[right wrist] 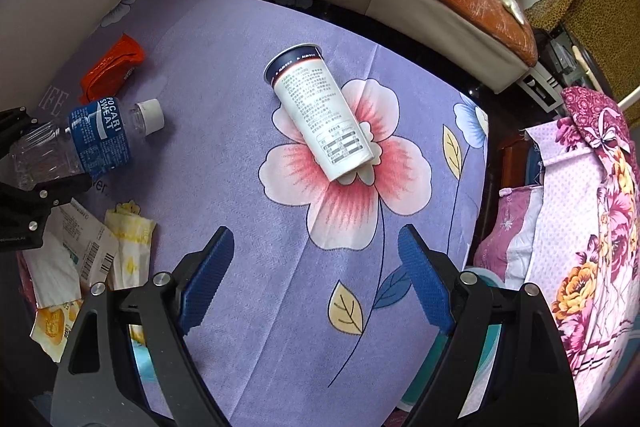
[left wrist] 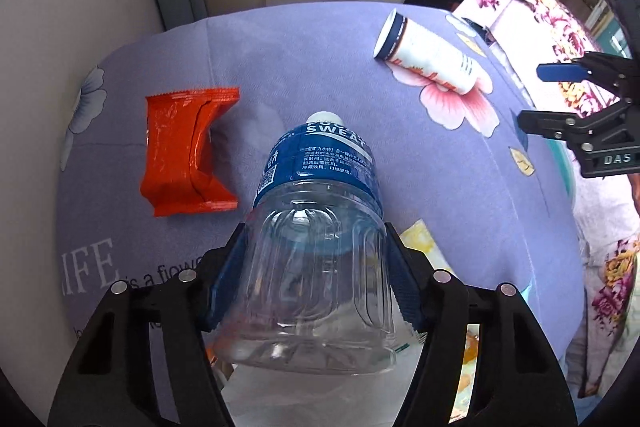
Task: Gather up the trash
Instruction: 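Grasp the white-and-blue tube with the right tool, then carry the bottle and tube over the bin and open both tools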
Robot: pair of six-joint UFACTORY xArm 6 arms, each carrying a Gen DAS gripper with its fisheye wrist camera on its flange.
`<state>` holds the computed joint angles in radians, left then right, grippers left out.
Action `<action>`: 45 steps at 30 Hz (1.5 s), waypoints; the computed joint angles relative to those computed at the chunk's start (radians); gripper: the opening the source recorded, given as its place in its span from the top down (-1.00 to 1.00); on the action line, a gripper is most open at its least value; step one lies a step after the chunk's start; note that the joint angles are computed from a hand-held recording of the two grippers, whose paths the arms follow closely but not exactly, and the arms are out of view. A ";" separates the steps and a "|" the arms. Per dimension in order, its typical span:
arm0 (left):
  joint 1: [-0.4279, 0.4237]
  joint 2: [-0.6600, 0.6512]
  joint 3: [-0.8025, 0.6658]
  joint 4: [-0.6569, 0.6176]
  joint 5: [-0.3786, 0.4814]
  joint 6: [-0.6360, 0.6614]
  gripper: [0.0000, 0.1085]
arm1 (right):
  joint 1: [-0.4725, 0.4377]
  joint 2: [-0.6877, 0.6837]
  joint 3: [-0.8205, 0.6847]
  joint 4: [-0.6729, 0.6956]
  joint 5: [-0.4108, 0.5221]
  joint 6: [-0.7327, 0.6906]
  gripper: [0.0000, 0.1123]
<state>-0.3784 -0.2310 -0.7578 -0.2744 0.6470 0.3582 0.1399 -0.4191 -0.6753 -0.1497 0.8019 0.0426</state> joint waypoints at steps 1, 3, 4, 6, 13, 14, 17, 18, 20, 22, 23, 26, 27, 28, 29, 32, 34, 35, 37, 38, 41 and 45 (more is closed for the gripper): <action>-0.002 0.012 -0.011 -0.008 -0.005 -0.001 -0.22 | -0.006 0.035 -0.025 0.006 -0.010 -0.017 -0.43; -0.004 0.039 -0.036 -0.020 -0.005 0.000 -0.22 | -0.017 0.099 -0.070 0.020 -0.033 -0.048 -0.43; -0.010 0.057 -0.053 -0.020 0.001 -0.005 -0.22 | -0.021 0.136 -0.098 0.035 -0.043 -0.070 -0.43; -0.015 0.089 -0.084 -0.022 0.017 -0.009 -0.22 | -0.029 0.206 -0.150 0.059 -0.058 -0.105 -0.43; -0.001 0.161 -0.137 -0.014 0.029 -0.026 -0.22 | -0.053 0.407 -0.294 0.166 -0.078 -0.216 -0.21; 0.001 0.172 -0.144 -0.013 0.029 -0.029 -0.23 | -0.057 0.424 -0.309 0.185 -0.069 -0.232 -0.19; 0.002 0.203 -0.164 0.006 0.035 -0.056 -0.23 | -0.061 0.466 -0.337 0.207 -0.063 -0.262 -0.18; 0.002 0.214 -0.171 0.012 0.037 -0.065 -0.23 | -0.061 0.475 -0.342 0.217 -0.062 -0.268 -0.16; -0.002 0.227 -0.177 0.020 0.034 -0.079 -0.23 | -0.062 0.476 -0.338 0.244 -0.070 -0.283 0.05; -0.006 0.237 -0.177 0.037 0.022 -0.100 -0.23 | -0.063 0.461 -0.320 0.261 -0.080 -0.283 0.06; -0.012 0.234 -0.170 0.055 0.001 -0.119 -0.22 | -0.063 0.448 -0.308 0.268 -0.085 -0.282 0.06; -0.024 0.216 -0.142 0.108 -0.043 -0.186 -0.21 | -0.068 0.387 -0.249 0.290 -0.107 -0.274 0.06; -0.031 0.204 -0.128 0.127 -0.057 -0.212 -0.21 | -0.072 0.361 -0.226 0.308 -0.113 -0.272 0.06; -0.035 0.192 -0.118 0.146 -0.065 -0.233 -0.21 | -0.077 0.334 -0.201 0.313 -0.119 -0.267 0.06; -0.044 0.188 -0.116 0.159 -0.068 -0.252 -0.21 | -0.079 0.306 -0.176 0.314 -0.125 -0.261 0.06; -0.063 0.150 -0.097 0.180 -0.070 -0.279 -0.21 | -0.091 0.212 -0.102 0.342 -0.126 -0.256 0.06; -0.081 0.123 -0.086 0.185 -0.074 -0.292 -0.21 | -0.101 0.148 -0.055 0.362 -0.126 -0.259 0.06; -0.088 0.109 -0.079 0.186 -0.075 -0.296 -0.21 | -0.109 0.110 -0.029 0.376 -0.122 -0.263 0.06; -0.110 0.080 -0.068 0.185 -0.072 -0.307 -0.21 | -0.129 0.039 0.019 0.399 -0.112 -0.268 0.06; -0.125 0.068 -0.063 0.189 -0.072 -0.315 -0.21 | -0.140 0.006 0.041 0.410 -0.104 -0.270 0.06; -0.176 0.037 -0.052 0.201 -0.069 -0.343 -0.21 | -0.174 -0.110 0.115 0.417 -0.077 -0.265 0.06; -0.245 0.011 -0.050 0.223 -0.061 -0.387 -0.21 | -0.243 -0.254 0.197 0.419 -0.017 -0.285 0.06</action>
